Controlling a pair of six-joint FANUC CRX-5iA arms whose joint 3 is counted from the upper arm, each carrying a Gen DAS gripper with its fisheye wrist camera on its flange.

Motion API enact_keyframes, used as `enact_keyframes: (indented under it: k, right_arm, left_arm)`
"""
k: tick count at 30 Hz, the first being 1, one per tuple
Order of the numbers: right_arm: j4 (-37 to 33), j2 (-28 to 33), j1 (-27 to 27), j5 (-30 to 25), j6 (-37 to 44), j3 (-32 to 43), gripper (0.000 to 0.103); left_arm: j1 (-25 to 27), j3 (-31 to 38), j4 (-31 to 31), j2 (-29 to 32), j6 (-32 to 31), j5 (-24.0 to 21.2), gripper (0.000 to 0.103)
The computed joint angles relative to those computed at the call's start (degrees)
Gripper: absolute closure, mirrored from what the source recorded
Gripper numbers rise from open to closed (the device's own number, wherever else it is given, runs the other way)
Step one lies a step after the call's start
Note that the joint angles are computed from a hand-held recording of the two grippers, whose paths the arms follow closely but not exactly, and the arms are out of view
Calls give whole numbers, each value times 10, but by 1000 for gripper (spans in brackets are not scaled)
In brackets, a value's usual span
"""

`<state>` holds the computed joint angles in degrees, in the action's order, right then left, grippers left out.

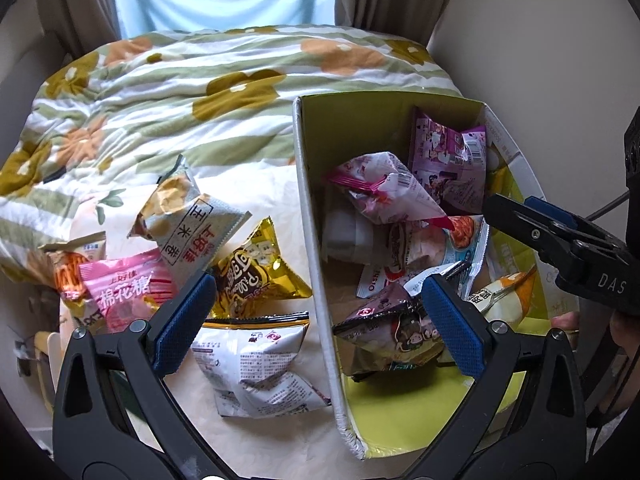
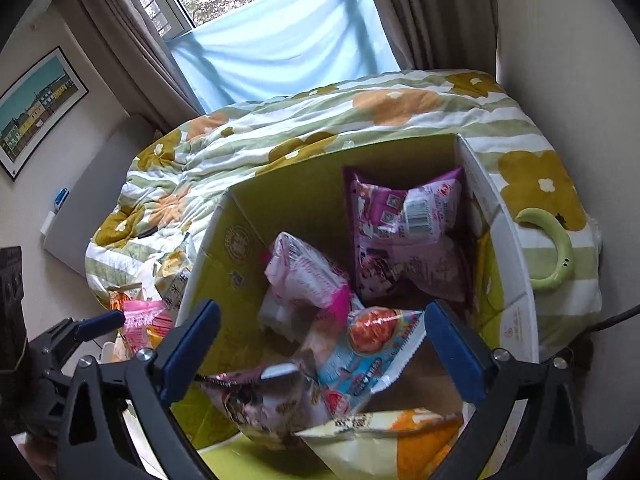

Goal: Organize snacks
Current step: 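Carry white pack and pink-white bag into the yellow box, open both grippers, then move both open grippers back over the snacks on the table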

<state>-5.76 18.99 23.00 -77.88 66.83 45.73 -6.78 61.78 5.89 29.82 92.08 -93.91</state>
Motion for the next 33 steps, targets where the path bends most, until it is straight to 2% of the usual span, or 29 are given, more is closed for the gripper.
enact_keyframes:
  k: [9, 17, 24, 28, 33]
  right_arm:
    - [24, -31, 15, 0, -2, -31, 1]
    - [86, -63, 48, 6, -7, -44, 1]
    - [111, -106, 73, 22, -10, -77, 1]
    - [124, -136, 96, 38, -29, -106, 1]
    - [176, -160, 146, 51, -65, -144, 1]
  left_arm:
    - [-1, -50, -2, -42, -4, 32, 1]
    - [-7, -76, -23, -90, 0, 68, 1]
    - [6, -175, -45, -187, 8, 121, 1]
    - [23, -229, -61, -242, 2, 135, 1]
    - [80, -300, -26, -301, -27, 154, 1]
